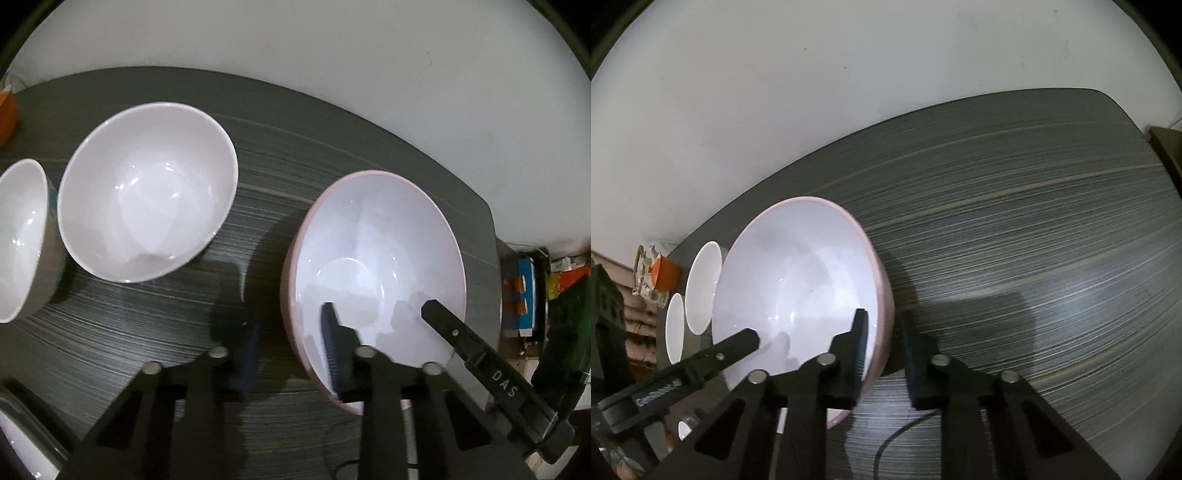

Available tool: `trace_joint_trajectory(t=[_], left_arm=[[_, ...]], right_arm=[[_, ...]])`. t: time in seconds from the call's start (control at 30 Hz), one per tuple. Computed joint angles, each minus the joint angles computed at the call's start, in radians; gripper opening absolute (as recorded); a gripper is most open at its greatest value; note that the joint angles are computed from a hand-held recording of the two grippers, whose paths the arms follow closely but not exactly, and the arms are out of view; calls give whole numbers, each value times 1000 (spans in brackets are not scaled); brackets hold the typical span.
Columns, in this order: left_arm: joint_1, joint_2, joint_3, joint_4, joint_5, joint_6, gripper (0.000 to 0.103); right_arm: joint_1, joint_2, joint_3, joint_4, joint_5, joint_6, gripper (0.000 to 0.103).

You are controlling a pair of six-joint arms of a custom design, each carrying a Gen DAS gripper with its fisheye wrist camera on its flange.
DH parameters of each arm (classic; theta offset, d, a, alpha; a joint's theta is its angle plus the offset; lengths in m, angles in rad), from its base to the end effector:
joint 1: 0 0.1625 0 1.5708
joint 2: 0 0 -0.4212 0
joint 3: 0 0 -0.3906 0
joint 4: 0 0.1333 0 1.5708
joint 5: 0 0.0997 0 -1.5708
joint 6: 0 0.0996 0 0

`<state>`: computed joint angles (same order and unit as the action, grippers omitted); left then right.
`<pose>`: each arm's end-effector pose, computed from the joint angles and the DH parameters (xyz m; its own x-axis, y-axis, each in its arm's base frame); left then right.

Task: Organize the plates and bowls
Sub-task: 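Move the right tool to the large pink bowl rim and grip it, then lift the pink bowl with the right tool and carry it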

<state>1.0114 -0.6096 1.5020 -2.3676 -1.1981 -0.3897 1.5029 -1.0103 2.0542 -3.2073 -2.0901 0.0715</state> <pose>-0.2176 -0.6670 -0.0023 -0.9138 0.1639 -0.3715 0.1958 0.9794 -0.0494 0.0463 -0.5557 0.1656 -0.8412 0.3937 0.3707 0.1167 0.8015 -0.5865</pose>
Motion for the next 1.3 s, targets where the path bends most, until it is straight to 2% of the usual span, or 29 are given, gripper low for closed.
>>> trace_joint_trajectory(t=[0.33, 0.7, 1.0, 1.3], left_arm=[[-40, -70, 87, -29, 26, 35, 15], [-88, -296, 285, 18, 50, 42, 16], [-112, -475, 454, 69, 67, 15, 16], [-109, -551, 539, 99, 76, -12, 17]], right_arm=[[44, -40, 66, -22, -33, 38, 15], [173, -72, 171, -40, -78, 136, 15], [267, -39, 248, -59, -97, 242, 15], [301, 0, 321, -95, -99, 305, 15]])
